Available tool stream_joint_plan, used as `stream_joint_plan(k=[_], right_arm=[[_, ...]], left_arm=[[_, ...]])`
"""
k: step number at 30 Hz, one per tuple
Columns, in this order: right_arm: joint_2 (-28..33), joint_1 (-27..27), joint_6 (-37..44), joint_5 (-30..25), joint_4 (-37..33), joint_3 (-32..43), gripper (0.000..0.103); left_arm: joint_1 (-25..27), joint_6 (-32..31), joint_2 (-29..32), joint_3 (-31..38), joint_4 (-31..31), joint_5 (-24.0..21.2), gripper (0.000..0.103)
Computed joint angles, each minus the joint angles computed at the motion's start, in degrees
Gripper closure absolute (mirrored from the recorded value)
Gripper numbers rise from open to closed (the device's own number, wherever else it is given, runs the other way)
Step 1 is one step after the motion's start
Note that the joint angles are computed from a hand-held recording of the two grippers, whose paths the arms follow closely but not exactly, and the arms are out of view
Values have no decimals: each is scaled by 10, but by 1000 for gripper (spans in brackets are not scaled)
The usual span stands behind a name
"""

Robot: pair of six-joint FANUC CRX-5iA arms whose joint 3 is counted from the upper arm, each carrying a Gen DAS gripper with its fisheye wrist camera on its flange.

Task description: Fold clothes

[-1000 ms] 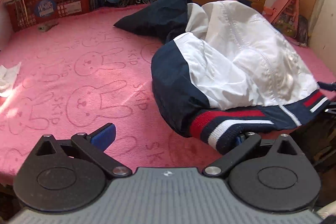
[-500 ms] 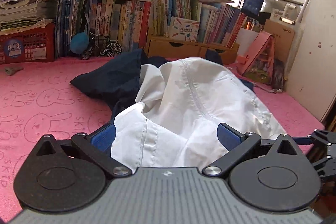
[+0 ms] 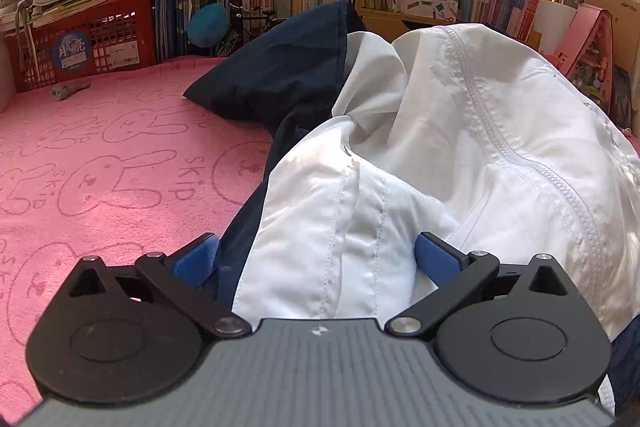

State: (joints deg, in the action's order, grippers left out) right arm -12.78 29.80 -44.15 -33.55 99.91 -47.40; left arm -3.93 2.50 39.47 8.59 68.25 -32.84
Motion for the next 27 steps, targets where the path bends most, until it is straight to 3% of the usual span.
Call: stream_joint_plan(k=[2,3,5,8,10,12,15,24,27], right_arm=[[30,-74,-99,52,132,27,8],[57,-90,-109,57,168,51,6],[116,-99,-76,55,192,103,5],[201,-95,-17,51,174,176,5],[238,-108,-12,91,175,213,5],[267,-110,6,120,138,235,5],[294,-82,104,98,15,248,5],[301,-54,227,87,-97,237,0],[308,-43,298,92,-179,254,0]], left_arm=[[0,3,1,1,-1,-1,0],[-1,2,0,-1,2,1,0],[-3,-2,-1,-3,6,4,0],[-4,-5,-1,-5,11,6,0],[-5,-6,-1,-6,14,7,0],[-5,-9,-1,-8,17,7,0],[-6,-12,-2,-9,18,10,0],[-7,-18,-3,-12,23,15,0],[-6,-1,-5,-12,12,19,0]])
